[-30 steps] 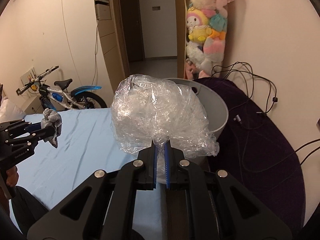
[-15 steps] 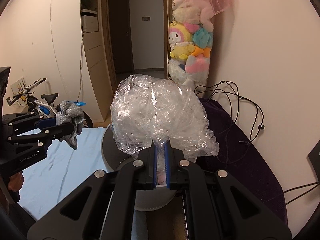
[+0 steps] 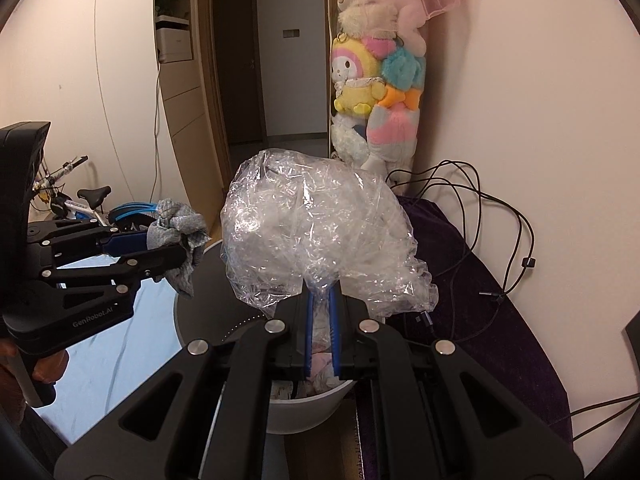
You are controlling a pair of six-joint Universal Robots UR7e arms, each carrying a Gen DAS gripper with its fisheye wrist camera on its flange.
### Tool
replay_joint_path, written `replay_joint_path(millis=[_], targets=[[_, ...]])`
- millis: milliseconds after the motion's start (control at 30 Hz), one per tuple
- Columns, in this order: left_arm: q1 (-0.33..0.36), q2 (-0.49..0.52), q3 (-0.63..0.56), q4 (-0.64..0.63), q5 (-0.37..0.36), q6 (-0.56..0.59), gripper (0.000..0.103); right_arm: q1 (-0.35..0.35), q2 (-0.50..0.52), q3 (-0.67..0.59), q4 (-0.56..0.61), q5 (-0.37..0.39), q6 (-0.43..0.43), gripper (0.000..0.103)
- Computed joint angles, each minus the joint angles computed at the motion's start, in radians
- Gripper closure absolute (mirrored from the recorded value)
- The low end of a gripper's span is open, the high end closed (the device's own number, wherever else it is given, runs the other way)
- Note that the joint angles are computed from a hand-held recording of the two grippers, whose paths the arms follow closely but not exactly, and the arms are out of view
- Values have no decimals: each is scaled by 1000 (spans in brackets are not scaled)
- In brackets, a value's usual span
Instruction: Collect trash
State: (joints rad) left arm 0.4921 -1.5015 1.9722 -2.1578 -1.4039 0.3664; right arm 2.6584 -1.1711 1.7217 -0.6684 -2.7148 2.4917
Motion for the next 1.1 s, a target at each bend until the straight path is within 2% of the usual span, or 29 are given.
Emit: replay_joint_path(millis=[33, 100, 133, 167, 200, 233, 300, 667, 1100], targets=[[0, 4, -1, 6, -1, 0, 74, -3, -3, 2, -6, -2, -9, 96], [-1, 7, 1, 5, -1, -2, 58, -10, -7, 8, -18, -7, -20, 91], [-2, 5, 6, -4, 1, -1, 51, -12, -8, 10, -19, -9, -20, 84], [-5, -1, 15, -20, 5, 2, 39, -15, -10, 11, -18, -11, -17, 78], [-8, -8, 25, -39, 10, 7, 31, -16, -7, 8, -7, -13, -6, 65], [-13, -15, 37, -63, 17, 15, 30, -17, 1, 0, 17, -13, 17, 54], [-23, -24, 49, -85, 33, 28, 29, -17, 10, -11, 48, -13, 42, 48], [-16, -53, 40, -50, 39, 25, 29, -2, 34, -39, 54, -12, 46, 48], [-7, -133, 43, 25, 58, 5, 29, 48, 125, -115, 4, 37, 20, 44]])
